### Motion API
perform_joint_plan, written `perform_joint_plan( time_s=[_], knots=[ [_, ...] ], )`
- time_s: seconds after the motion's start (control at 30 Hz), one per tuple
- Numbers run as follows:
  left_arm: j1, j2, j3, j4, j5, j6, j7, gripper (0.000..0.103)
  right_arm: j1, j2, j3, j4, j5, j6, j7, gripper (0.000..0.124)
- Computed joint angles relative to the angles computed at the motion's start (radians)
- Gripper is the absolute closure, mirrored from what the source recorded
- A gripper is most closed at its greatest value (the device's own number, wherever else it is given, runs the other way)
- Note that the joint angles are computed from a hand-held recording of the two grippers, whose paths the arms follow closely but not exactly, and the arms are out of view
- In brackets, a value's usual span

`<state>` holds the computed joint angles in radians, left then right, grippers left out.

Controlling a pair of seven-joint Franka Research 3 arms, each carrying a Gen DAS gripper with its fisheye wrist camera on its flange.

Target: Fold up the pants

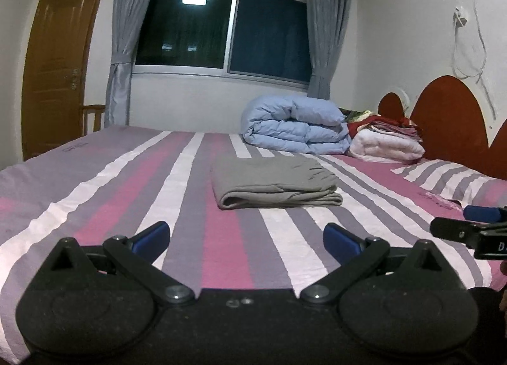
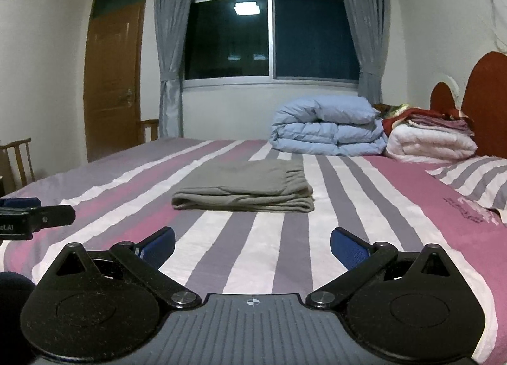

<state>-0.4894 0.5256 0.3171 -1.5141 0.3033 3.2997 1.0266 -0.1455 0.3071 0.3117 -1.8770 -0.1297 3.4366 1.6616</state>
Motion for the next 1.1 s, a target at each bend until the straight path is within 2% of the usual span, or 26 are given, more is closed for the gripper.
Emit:
perform_joint_plan(
  time_s=[0.13,0.4,0.53,0.6,0.63,0.73,0.77,0.83,1.1],
  knots=[
    [-0.033,0.004,0.037,-0.008,-0.003,0.008,-0.001,0.006,-0.010,0.012,0.011,0.012,0.003,-0.007,-0.002,0.021],
    [-0.045,-0.004,0.041,-0.030,-0.036,0.030,0.041,0.006,-0.034,0.022,0.039,0.020,-0.022,-0.004,0.003,0.021],
    [-0.071,0.000,0.069,-0.037,-0.068,0.052,0.075,0.007,-0.044,0.028,0.048,0.027,-0.022,-0.010,0.012,0.021],
    [-0.062,0.000,0.054,-0.038,-0.084,0.060,0.101,0.007,-0.040,0.030,0.047,0.030,-0.013,-0.015,0.011,0.021],
    [-0.035,-0.003,0.018,-0.036,-0.082,0.058,0.116,0.007,-0.038,0.030,0.045,0.031,-0.008,-0.017,0.009,0.021],
    [0.000,-0.010,-0.031,-0.040,-0.085,0.057,0.149,0.007,-0.044,0.031,0.053,0.032,-0.004,-0.019,0.002,0.021],
    [-0.004,-0.010,-0.028,-0.041,-0.092,0.059,0.157,0.006,-0.038,0.029,0.048,0.032,0.002,-0.020,-0.002,0.021],
    [0.020,-0.013,-0.060,-0.040,-0.092,0.055,0.174,0.006,-0.039,0.032,0.050,0.035,0.007,-0.022,-0.008,0.021],
    [0.034,-0.010,-0.082,-0.035,-0.110,0.054,0.200,0.006,-0.048,0.035,0.064,0.039,0.021,-0.027,-0.026,0.021]
  ],
)
